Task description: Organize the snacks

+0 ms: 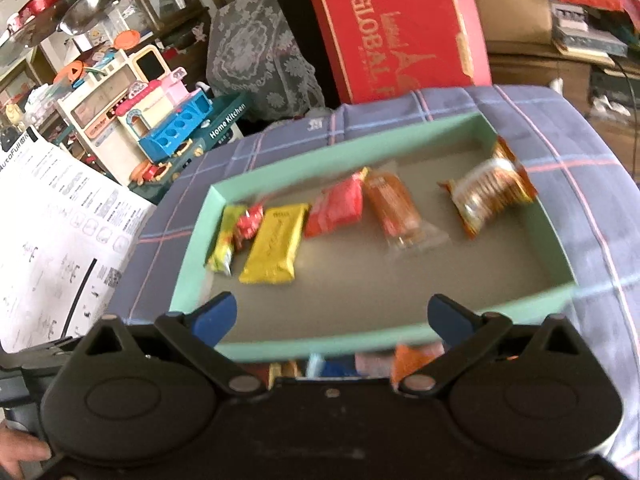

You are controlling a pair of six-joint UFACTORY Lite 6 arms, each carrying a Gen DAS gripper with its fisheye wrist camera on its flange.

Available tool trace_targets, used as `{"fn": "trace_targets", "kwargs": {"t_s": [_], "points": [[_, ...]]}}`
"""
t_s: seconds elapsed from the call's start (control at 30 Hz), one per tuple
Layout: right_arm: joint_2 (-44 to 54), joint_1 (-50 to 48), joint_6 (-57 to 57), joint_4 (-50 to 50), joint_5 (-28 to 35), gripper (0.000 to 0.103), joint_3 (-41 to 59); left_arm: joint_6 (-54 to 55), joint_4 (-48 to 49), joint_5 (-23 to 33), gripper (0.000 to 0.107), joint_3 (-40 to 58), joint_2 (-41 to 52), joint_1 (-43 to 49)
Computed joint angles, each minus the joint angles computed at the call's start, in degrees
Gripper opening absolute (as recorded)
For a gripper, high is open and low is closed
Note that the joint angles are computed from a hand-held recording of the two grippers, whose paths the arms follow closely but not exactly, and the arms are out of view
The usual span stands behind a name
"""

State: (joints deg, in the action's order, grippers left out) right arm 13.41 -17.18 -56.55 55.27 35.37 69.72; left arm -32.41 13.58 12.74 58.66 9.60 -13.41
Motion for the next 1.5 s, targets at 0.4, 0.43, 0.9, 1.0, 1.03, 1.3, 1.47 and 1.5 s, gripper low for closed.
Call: {"fn": "trace_targets", "kwargs": {"t_s": [0.4,0.43,0.9,1.0,1.03,1.3,1.47,1.5], "points": [[-8.5,-14.1,-8.8,1.8,5.2,0.103,-11.2,-18.6,14.2,0.8,0.103,-5.3,-0.7,-16.7],[-8.6,-15.1,-9.3,1.7,5.7,0.103,-11.6,-19.0,14.3,1.0,0.103,-5.1,-0.3,-17.6],[-9.6,-22.3,-14.9,2.1,9.4,0.103,-19.6,-9.2,3.6,2.2,0.103,-10.7,-1.2,-24.2],[-10.4,-23.0,-15.2,2.5,9.9,0.103,-21.2,-9.9,3.4,1.5,0.103,-12.5,-1.2,-25.2],[-10.7,-23.3,-15.1,2.4,10.1,0.103,-21.5,-10.2,3.6,1.3,0.103,-13.0,-1.1,-25.3],[-14.1,-26.6,-15.3,-0.8,11.6,0.103,-24.9,-28.5,22.4,-0.5,0.103,-18.1,-3.5,-24.2],[-17.2,-25.7,-15.6,-3.0,14.9,0.100,-26.3,-33.4,28.1,-2.4,0.103,-21.1,-5.7,-18.5],[-17.7,-24.5,-15.9,-2.8,15.0,0.099,-26.6,-32.8,27.5,-2.7,0.103,-21.5,-6.0,-17.6]]}}
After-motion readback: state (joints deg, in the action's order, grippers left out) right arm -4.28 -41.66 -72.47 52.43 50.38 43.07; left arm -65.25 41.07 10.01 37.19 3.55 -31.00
